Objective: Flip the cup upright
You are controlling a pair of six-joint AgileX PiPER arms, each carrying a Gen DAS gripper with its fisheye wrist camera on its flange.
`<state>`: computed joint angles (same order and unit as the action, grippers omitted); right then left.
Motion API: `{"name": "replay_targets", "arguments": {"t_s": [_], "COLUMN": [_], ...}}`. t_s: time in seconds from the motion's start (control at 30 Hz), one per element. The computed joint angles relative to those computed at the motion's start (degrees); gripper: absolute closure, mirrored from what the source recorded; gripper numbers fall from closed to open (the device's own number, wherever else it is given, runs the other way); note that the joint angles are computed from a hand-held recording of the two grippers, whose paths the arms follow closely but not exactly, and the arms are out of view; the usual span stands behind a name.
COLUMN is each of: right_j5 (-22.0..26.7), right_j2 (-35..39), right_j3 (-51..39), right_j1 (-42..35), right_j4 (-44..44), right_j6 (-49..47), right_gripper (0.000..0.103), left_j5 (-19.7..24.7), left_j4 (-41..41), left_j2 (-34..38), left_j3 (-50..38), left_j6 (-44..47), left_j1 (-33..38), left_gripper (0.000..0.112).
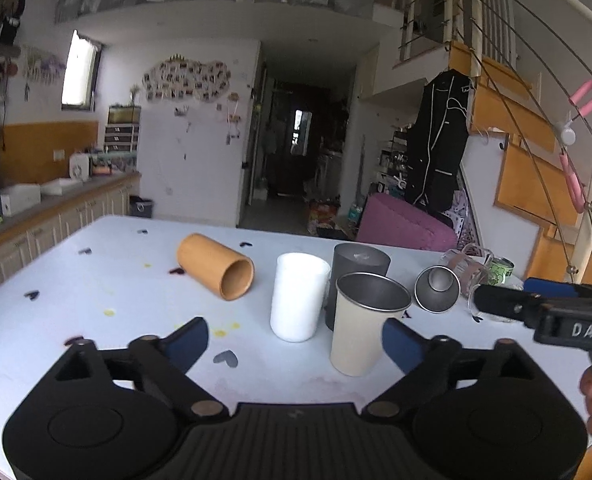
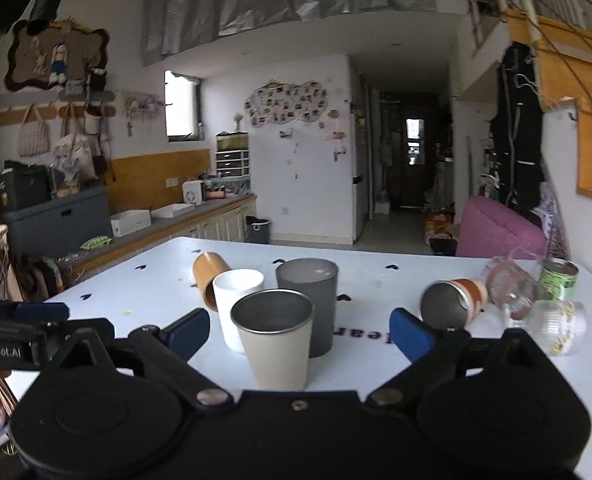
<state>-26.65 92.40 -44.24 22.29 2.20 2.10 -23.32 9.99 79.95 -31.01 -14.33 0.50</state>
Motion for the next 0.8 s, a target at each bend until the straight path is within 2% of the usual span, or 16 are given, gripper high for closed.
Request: {"name": "replay_targets", "arguments": {"t_s": [0.13, 0.27, 0.4, 0.57, 0.8], "right_j5": [0.1, 0.3, 0.3, 0.5, 0.1], "right_j2": [-3.0, -5.2, -6.9, -7.9, -8.6], "right_j3": [2.7, 4.6, 5.9, 6.8, 7.5], "right_j1": [1.0, 2.7, 3.9, 4.3, 4.7], "right_j4": [7.0, 14.6, 19.8, 22.2, 24.3], "right_j6": [-6.2, -13.3, -18.9, -21.1, -22.4], "right_gripper": [0.000, 0.000, 0.000, 0.000, 0.000], "left_j5": [0.9, 0.6, 1.0, 1.0, 1.5], "left_j4": [-15.3, -21.9, -23.1, -26.9, -26.4], "left_j2": [-2.0, -3.2, -3.8, -4.6, -4.8], "left_j3": [0.9, 1.9, 2.2, 2.8, 2.9], "left_j6": [15.1, 20.9, 21.8, 25.1, 24.6], "left_j1": [-4.2, -5.6, -5.6, -6.5, -6.2], "left_gripper": [0.009, 0.009, 0.009, 0.009, 0.009]}}
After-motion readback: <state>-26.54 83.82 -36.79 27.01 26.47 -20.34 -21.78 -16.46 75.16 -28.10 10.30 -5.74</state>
